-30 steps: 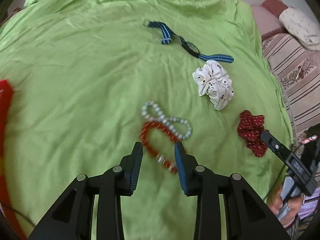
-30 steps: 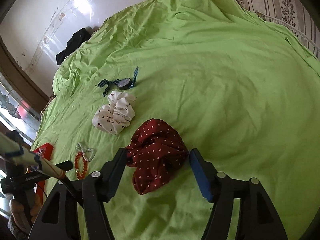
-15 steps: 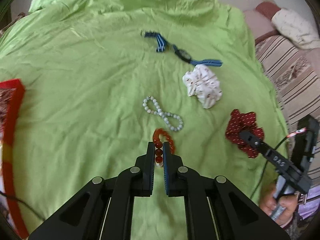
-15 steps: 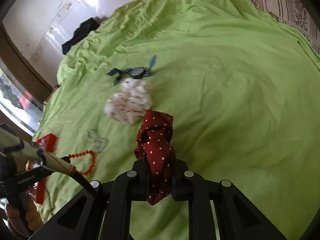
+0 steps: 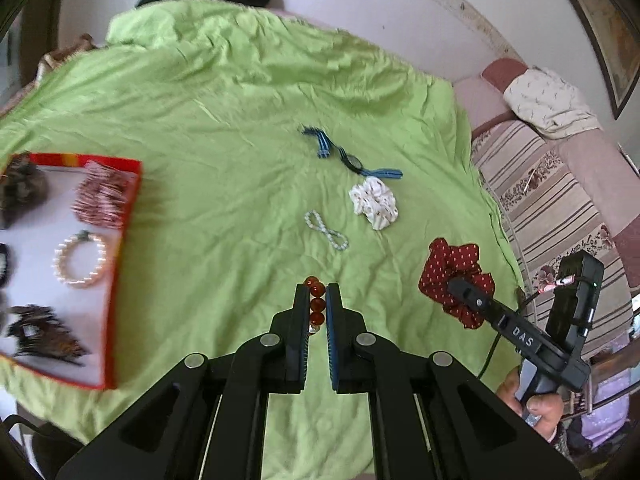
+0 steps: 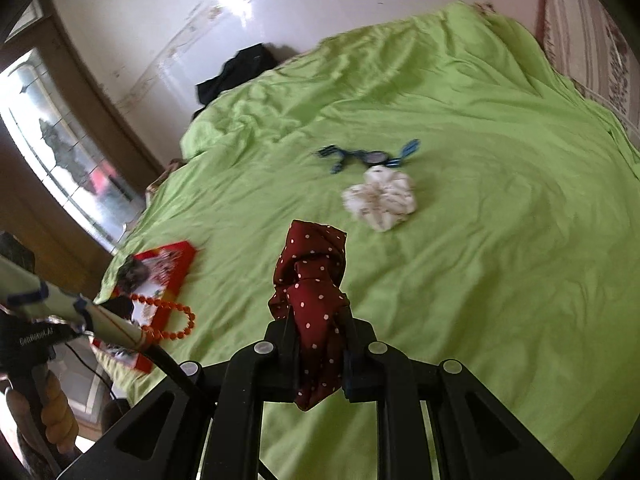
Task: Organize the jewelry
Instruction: 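Carry red bracelet and polka-dot scrunchie to the tray and open both tools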
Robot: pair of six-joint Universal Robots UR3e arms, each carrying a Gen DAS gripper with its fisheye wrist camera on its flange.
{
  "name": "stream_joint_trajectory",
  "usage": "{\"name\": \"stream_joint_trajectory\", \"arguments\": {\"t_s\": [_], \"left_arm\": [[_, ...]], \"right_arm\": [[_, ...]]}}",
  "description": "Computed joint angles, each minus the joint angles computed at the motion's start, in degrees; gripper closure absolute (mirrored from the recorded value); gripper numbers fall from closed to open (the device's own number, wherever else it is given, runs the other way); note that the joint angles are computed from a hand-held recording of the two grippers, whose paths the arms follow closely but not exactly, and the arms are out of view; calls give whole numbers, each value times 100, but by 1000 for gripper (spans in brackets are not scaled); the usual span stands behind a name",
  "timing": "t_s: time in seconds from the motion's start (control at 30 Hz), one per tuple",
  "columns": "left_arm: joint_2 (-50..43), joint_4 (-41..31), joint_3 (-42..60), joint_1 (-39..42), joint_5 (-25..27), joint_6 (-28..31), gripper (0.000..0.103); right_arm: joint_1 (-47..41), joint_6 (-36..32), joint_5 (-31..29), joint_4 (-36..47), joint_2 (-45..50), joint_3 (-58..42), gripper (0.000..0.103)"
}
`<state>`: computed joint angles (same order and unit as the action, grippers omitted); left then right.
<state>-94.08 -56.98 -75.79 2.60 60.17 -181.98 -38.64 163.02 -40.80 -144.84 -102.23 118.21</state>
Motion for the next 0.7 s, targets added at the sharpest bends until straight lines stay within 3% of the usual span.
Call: {"name": "stream_joint_trajectory", "arguments": {"t_s": [0.23, 0.47, 0.7], "left_arm": [[796, 126, -593, 378, 644, 332, 96], [1626, 74, -1217, 1532, 270, 667, 96], [2014, -538, -1139, 2958, -388, 1400, 96]], "right_arm": [[432, -48, -116, 224, -617, 223, 87], [942, 77, -386, 198, -1030, 358, 87], [2088, 318, -1186, -186, -646, 19, 87]]}}
